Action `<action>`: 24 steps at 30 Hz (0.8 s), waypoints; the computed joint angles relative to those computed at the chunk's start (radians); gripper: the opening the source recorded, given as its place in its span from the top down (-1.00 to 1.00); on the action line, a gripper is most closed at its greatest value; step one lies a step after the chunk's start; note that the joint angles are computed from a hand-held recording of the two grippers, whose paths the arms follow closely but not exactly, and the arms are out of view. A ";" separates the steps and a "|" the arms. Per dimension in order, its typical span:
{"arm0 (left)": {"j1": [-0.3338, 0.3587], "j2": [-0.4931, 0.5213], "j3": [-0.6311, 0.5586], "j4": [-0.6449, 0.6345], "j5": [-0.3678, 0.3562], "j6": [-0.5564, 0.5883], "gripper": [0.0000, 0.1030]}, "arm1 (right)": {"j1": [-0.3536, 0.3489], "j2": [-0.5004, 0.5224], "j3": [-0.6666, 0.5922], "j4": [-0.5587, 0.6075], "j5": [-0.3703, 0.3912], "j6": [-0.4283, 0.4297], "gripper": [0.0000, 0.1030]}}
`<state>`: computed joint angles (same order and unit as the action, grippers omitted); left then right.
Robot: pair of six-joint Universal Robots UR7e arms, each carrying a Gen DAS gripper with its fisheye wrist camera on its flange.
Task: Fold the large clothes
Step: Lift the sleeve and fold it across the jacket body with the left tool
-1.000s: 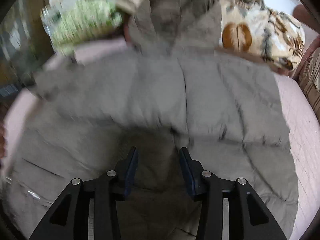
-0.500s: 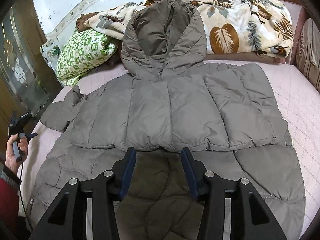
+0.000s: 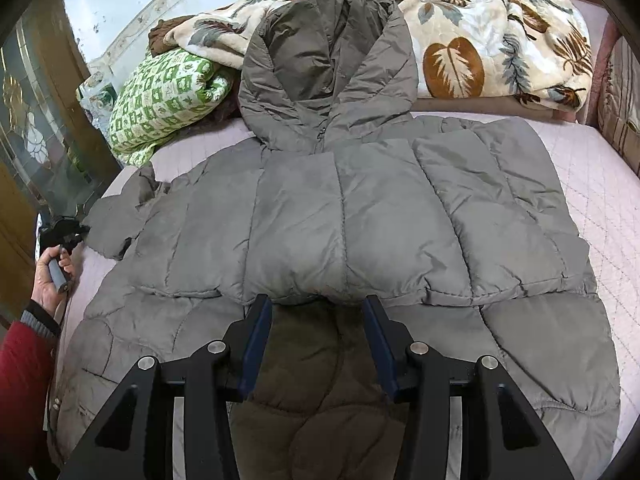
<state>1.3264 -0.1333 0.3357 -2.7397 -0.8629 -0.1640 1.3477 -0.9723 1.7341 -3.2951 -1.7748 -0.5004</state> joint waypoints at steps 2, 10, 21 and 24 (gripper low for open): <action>-0.021 -0.030 0.063 -0.079 0.004 0.062 0.78 | -0.002 -0.004 0.002 -0.009 0.016 0.014 0.01; -0.171 -0.215 0.413 -0.357 -0.026 0.255 0.79 | -0.011 -0.042 0.041 -0.066 0.073 0.039 0.01; -0.413 -0.328 0.651 -0.429 -0.081 0.385 0.79 | -0.029 -0.122 0.080 -0.111 0.183 0.081 0.01; -0.471 -0.319 0.668 -0.408 -0.074 0.390 0.79 | -0.041 -0.150 0.096 -0.128 0.216 0.103 0.01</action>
<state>0.8550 -0.4528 1.0040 -3.1477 -0.9369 0.2261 1.3066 -1.1226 1.8304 -3.4234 -1.5584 -0.3975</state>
